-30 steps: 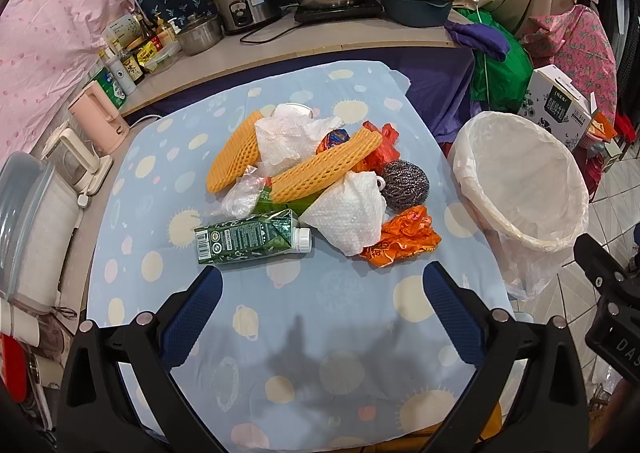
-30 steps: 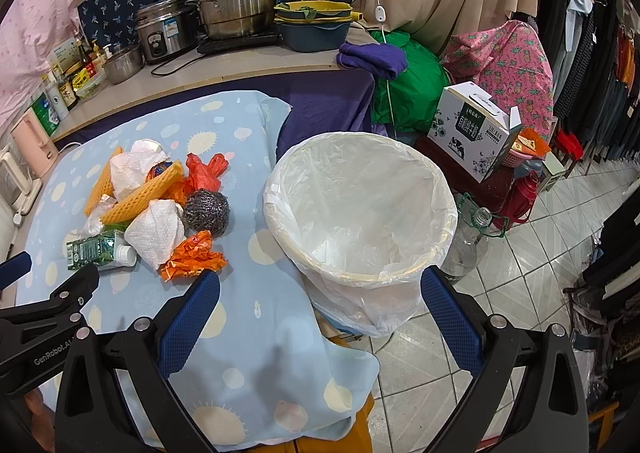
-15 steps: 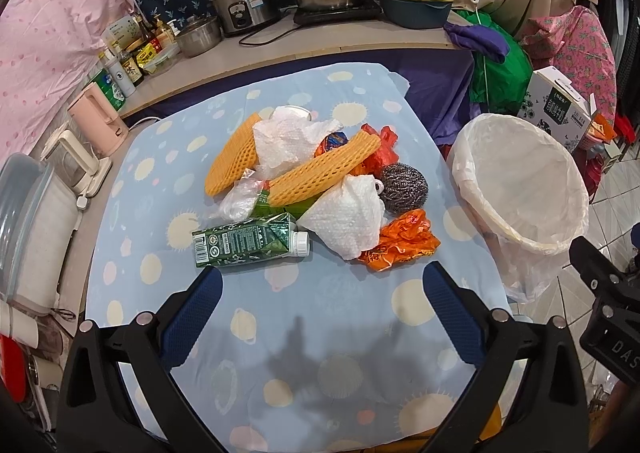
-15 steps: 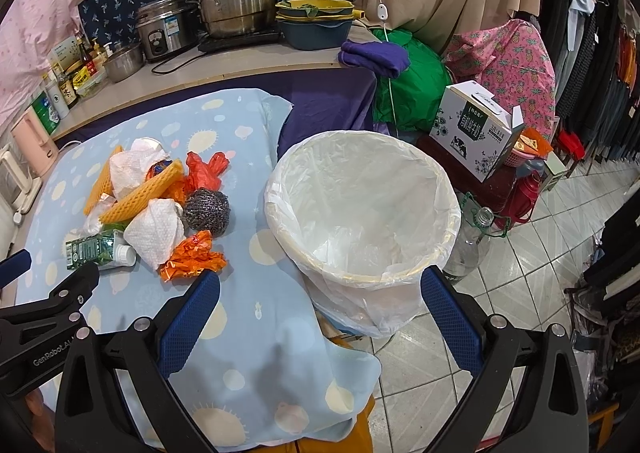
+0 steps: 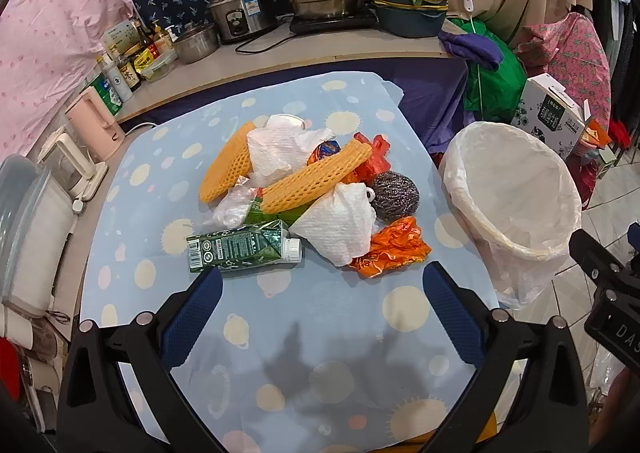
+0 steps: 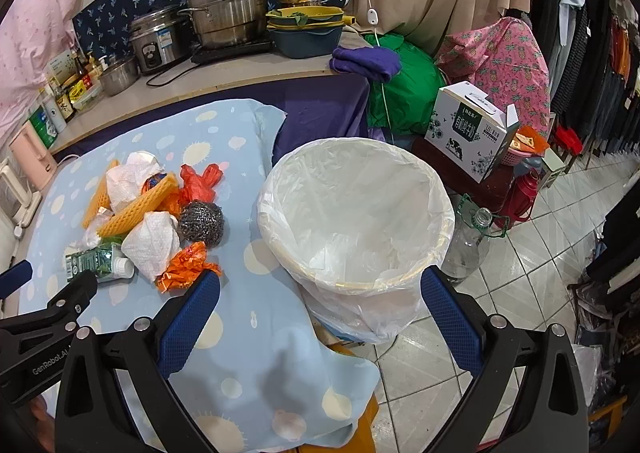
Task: Collect trash
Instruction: 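Reach the left gripper toward the green-and-white milk carton while the right gripper approaches the orange wrapper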
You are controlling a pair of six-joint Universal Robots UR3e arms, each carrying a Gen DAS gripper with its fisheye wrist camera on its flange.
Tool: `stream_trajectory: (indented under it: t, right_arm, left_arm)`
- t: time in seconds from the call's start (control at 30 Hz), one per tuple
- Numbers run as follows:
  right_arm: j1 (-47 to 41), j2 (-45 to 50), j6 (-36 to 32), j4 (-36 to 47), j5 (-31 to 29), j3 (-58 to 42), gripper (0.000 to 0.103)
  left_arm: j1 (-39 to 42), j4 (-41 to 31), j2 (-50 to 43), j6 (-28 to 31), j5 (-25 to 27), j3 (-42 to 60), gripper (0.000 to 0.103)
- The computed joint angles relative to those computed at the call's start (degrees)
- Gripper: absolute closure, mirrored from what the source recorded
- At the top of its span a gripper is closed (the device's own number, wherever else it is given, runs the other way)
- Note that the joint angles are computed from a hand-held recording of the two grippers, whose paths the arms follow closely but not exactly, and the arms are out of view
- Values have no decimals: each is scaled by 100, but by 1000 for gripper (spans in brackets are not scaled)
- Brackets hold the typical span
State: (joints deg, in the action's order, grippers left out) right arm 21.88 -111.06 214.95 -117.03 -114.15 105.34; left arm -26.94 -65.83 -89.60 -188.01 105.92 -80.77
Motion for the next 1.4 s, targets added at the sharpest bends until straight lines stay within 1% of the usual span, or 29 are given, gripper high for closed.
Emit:
stream_trajectory:
  t: [0.23, 0.37, 0.5, 0.63, 0.8, 0.93, 1.07, 1.23, 1.33, 1.4]
  right_arm:
    - [146, 113, 75, -189, -5, 67, 7]
    - [379, 393, 154, -302, -105, -82, 7]
    - [466, 579, 208, -661, 26, -75, 7]
    - [636, 1005, 257, -1101, 71, -82, 7]
    - [736, 1658, 170, -1706, 344, -93, 7]
    - [768, 2209, 66, -2141, 514, -224, 9]
    - [682, 2784, -66, -2475, 779, -465, 13]
    - [707, 3483, -213, -2653, 750, -884, 20]
    - [697, 3868, -286, -2573, 757, -1146, 28]
    - [668, 4018, -286, -2502, 838, -1223, 39]
  left_arm:
    - [183, 320, 330, 78, -208, -519, 7]
    - [464, 424, 584, 152, -436, -846, 7]
    - [779, 583, 832, 259, -612, -1189, 7]
    - [1268, 761, 1048, 469, -850, -1618, 7]
    - [2083, 968, 1326, 852, -1297, -2203, 7]
    - [2574, 1203, 1478, 1069, -1410, -2596, 7]
    - [3107, 1326, 1508, 1241, -1646, -2828, 7]
    - [3535, 1409, 1300, 1384, -1945, -2940, 7]
    - [3567, 1567, 1107, 1413, -1936, -2951, 7]
    - [3574, 1646, 991, 1425, -1963, -2916, 7]
